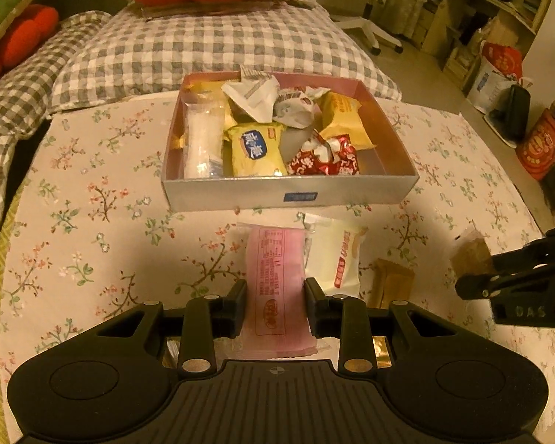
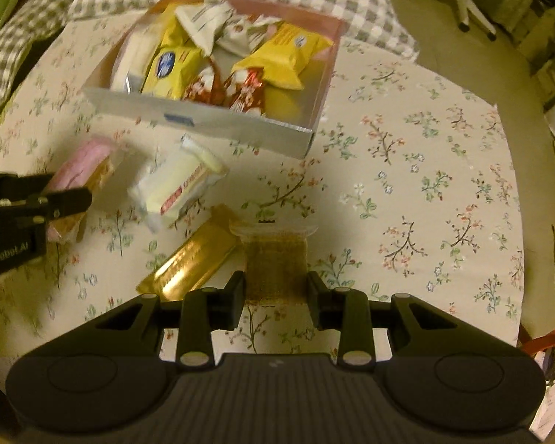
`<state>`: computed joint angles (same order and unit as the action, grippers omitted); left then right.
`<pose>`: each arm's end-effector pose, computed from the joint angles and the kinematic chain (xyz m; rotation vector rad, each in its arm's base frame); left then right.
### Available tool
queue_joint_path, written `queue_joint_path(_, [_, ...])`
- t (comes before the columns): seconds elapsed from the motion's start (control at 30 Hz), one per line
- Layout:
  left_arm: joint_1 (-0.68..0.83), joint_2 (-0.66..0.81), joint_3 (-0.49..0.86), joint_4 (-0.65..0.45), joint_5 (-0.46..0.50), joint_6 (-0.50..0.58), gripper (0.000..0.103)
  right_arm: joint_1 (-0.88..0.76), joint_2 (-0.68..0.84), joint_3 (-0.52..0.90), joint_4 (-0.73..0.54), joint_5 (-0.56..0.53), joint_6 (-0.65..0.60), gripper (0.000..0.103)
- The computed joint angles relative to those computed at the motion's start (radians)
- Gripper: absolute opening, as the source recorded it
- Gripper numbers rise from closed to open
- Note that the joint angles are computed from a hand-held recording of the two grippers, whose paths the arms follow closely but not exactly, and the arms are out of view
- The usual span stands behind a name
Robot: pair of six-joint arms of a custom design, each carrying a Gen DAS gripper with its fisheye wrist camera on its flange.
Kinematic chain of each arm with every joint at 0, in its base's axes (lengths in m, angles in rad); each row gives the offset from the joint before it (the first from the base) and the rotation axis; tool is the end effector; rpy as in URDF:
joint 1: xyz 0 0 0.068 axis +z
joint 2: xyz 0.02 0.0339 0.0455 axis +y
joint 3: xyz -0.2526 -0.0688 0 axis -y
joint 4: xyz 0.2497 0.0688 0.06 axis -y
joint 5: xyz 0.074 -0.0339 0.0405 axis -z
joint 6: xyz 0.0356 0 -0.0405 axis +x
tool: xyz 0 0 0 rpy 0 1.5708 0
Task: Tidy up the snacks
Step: 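Lower the pink packet and brown cracker into the silver box and open both grippers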
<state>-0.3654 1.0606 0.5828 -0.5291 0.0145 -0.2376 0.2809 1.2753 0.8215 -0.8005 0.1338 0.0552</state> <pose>0.1909 -0.0736 0.1798 0.1713 2.5912 -0.2414 0.2234 0.0595 0.1958 -0.2861 2.7911 -0.1104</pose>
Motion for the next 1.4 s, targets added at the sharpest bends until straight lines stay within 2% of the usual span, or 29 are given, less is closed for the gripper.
queue_joint_path(0.27, [0.033,0.069,0.026,0.079,-0.026,0.003,0.030,-0.017,-0.003,0.029,0.040,-0.041,0.040,0.031])
queue_joint_path(0.4, [-0.008,0.083,0.019,0.160,-0.170,0.000,0.030,-0.034,0.024,0.044,0.076,-0.066,0.031,0.031])
queue_joint_path(0.53, [0.015,0.081,0.029,0.211,-0.115,-0.021,0.030,-0.066,0.052,0.074,0.112,-0.097,0.047,0.031])
queue_joint_path(0.7, [0.000,0.142,0.046,0.304,-0.143,0.018,0.030,-0.094,0.093,0.106,0.163,-0.125,0.094,0.031])
queue_joint_path(0.8, [0.015,0.200,0.061,0.348,-0.153,0.007,0.029,-0.085,0.124,0.121,0.192,-0.086,0.108,0.031])
queue_joint_path(1.07, [0.101,0.246,0.087,0.476,-0.078,-0.013,0.029,-0.130,0.195,0.198,0.224,-0.104,0.137,0.032])
queue_joint_path(1.27, [0.183,0.347,0.141,0.511,0.055,-0.055,0.029,-0.139,0.242,0.224,0.267,-0.155,0.152,0.032])
queue_joint_path(1.4, [0.191,0.432,0.170,0.529,0.090,-0.045,0.029,-0.124,0.296,0.240,0.293,-0.162,0.151,0.032])
